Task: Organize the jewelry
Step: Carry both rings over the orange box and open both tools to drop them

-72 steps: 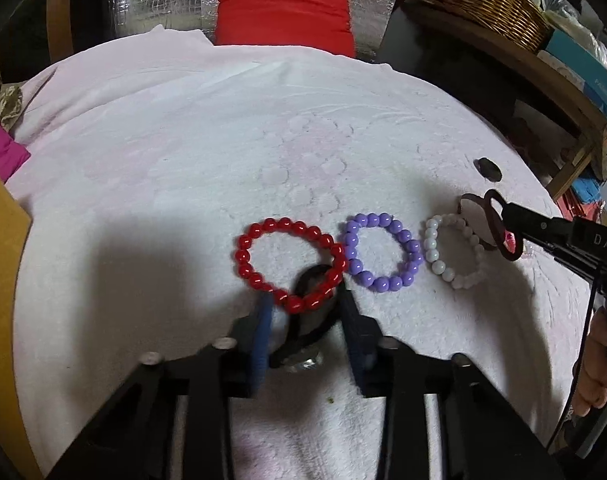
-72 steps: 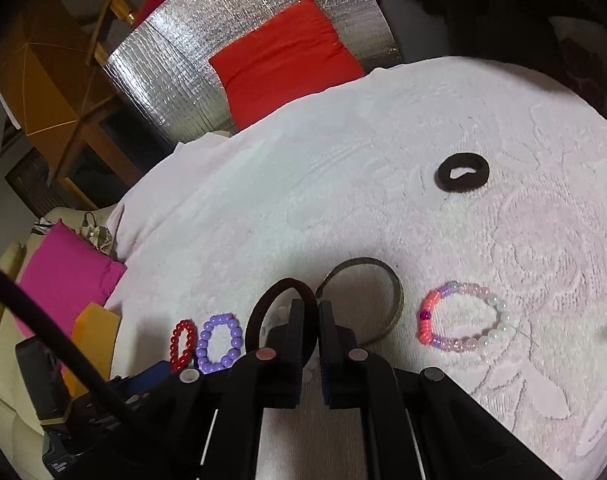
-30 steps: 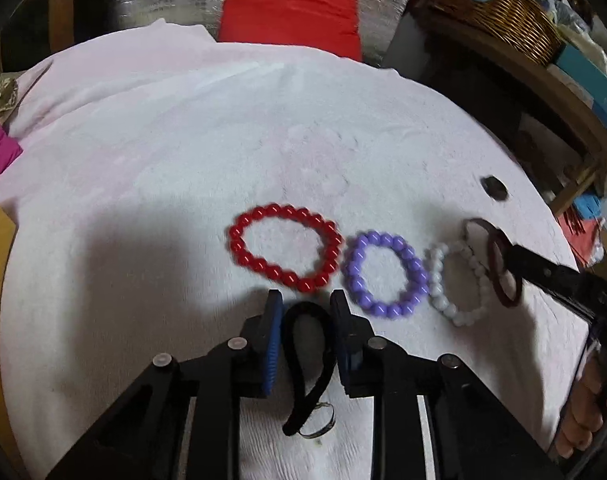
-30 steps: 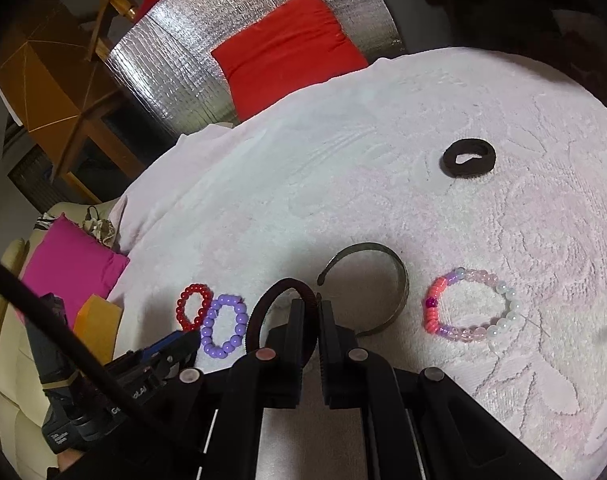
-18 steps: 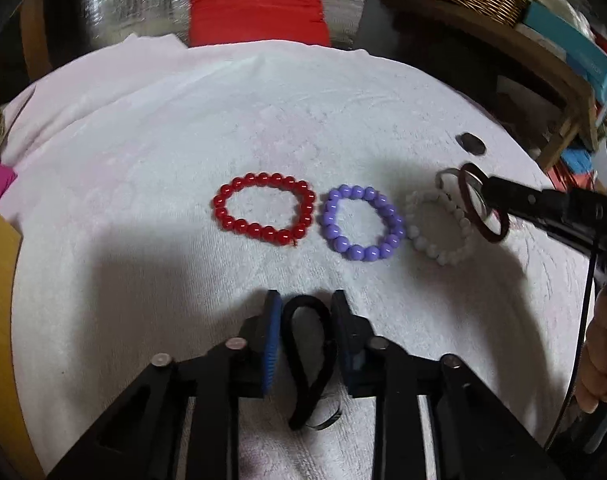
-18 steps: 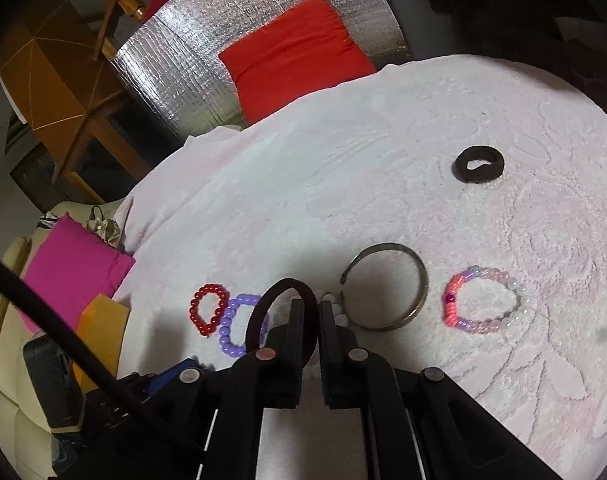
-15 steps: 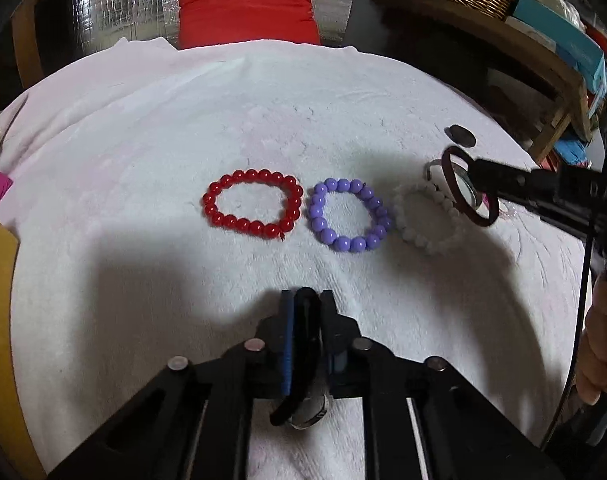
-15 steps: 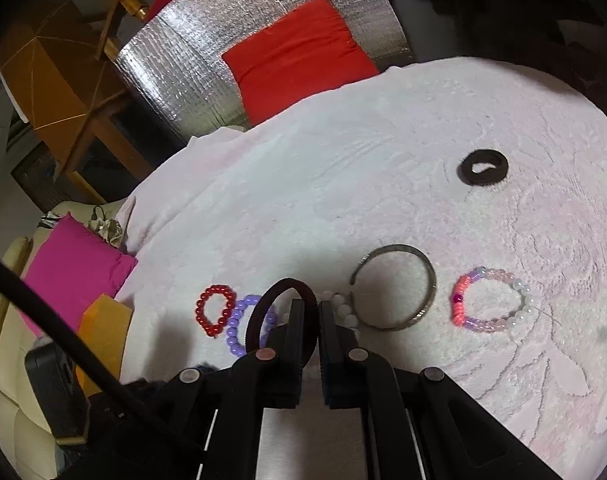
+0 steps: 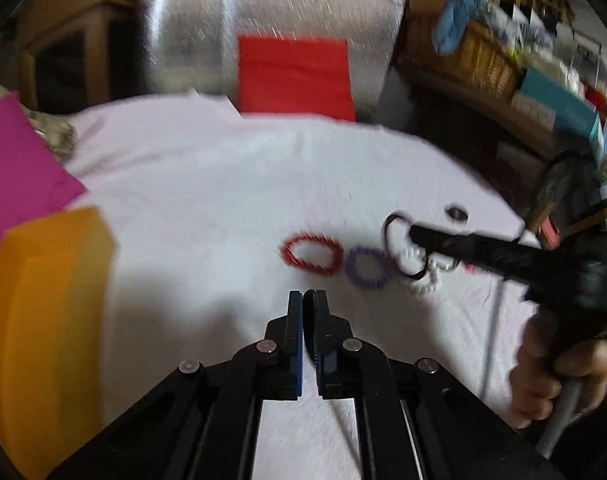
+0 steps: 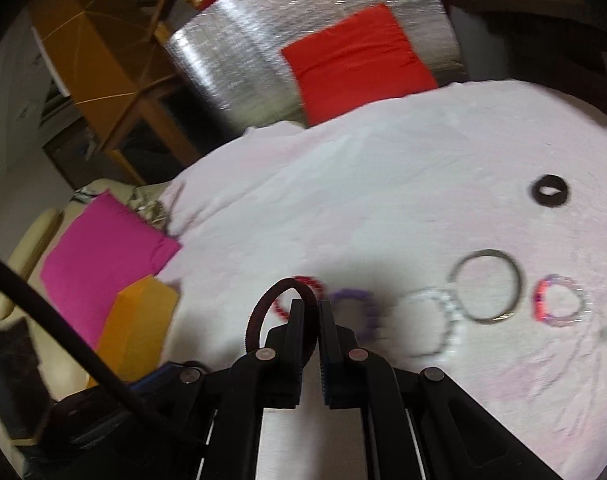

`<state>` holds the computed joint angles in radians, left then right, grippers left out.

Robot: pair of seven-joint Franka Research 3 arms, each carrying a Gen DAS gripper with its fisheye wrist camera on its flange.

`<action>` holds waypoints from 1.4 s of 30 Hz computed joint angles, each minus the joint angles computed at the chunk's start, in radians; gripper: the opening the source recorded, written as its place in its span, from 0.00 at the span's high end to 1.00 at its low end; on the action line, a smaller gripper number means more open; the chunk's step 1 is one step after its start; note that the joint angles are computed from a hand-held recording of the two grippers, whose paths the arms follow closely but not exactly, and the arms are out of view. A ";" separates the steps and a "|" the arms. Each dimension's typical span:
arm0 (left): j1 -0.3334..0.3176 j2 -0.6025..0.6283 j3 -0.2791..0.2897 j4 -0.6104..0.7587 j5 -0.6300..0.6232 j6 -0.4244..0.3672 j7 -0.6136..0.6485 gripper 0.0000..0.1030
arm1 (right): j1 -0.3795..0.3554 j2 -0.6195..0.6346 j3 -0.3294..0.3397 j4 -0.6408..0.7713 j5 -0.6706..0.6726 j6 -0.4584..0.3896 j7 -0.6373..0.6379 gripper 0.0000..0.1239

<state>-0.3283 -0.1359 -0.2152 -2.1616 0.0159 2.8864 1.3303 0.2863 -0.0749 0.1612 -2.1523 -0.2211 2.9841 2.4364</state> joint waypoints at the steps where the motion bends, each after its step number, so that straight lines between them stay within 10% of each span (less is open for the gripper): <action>1: 0.017 -0.036 -0.005 -0.028 0.031 0.016 -0.036 0.96 | 0.005 0.008 0.005 0.011 -0.002 0.006 -0.002 0.94; 14: 0.148 -0.404 0.074 -0.331 0.119 0.071 -0.267 0.96 | 0.185 0.179 0.012 0.241 0.045 0.039 -0.099 0.94; 28: 0.248 -0.525 0.114 -0.432 0.196 -0.181 -0.310 0.95 | 0.420 0.484 -0.034 0.639 0.177 -0.102 -0.310 0.93; 34: 0.280 -0.535 0.093 -0.428 0.213 -0.209 -0.352 0.56 | 0.401 0.505 -0.005 0.636 0.314 -0.082 -0.402 0.47; 42: 0.253 -0.498 0.048 -0.362 0.255 -0.234 -0.383 0.51 | 0.443 0.379 -0.118 0.473 0.282 0.008 -0.306 0.47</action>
